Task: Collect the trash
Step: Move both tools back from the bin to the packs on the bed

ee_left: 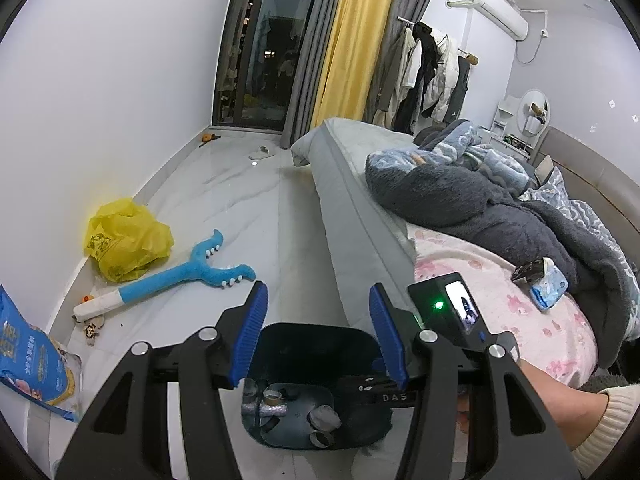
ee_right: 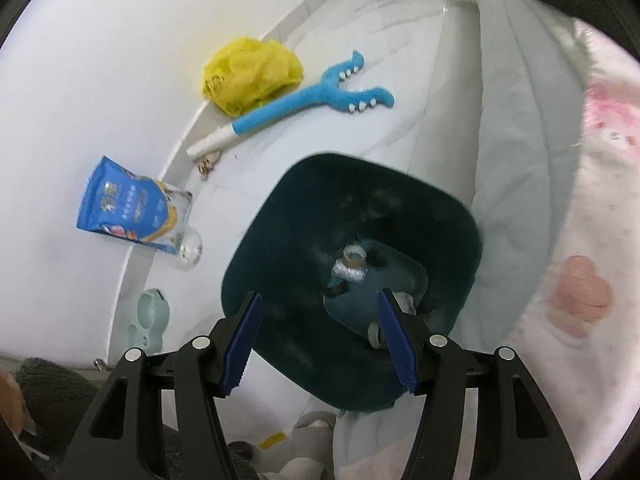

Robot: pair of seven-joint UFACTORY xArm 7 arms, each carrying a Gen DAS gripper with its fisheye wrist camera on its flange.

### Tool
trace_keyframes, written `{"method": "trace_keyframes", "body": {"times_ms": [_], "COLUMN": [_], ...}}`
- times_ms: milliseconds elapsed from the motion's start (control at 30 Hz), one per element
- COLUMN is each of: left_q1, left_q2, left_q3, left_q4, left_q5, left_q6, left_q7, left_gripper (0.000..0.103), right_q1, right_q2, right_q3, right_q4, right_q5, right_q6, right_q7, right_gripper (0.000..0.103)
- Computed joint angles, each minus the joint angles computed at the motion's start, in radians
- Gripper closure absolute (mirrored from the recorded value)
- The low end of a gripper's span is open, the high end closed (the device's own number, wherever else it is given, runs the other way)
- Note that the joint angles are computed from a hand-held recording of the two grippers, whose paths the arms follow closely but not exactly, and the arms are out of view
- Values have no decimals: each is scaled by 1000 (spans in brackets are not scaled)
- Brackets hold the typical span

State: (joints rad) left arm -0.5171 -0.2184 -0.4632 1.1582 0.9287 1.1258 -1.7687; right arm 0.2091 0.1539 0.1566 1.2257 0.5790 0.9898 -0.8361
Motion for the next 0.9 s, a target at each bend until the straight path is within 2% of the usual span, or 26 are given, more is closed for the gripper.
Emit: {"method": "trace_keyframes", "body": {"times_ms": [167,333,467,733,900], "left_q1": [-11,-48,-82,-139,-180], "left_q2": [53,108,156,235,301], "left_q3": [0,22,47,105,144], "left_q4": [58,121,172,254,326], "left_q5": [32,71,99,112,107], "left_q6": [14,21,16,-15,-21], "left_q7": [-4,4,8,24,62], "left_gripper": [46,39,36,29,26], "right_q1": [-30,-57,-64,-110,-138], "right_q2": [-29,-55,-112,-122,-133], "right_q3": [-17,-37,-51,-100,-116], "right_q4": [3,4,-42,-28,-37], "right_q5": [57,102,115,189,196], "right_q6": [16,26,-51,-43,-81], "right_q7": [-50,-109,-195,-280,-325], "right_gripper": [41,39,37,32,29]}}
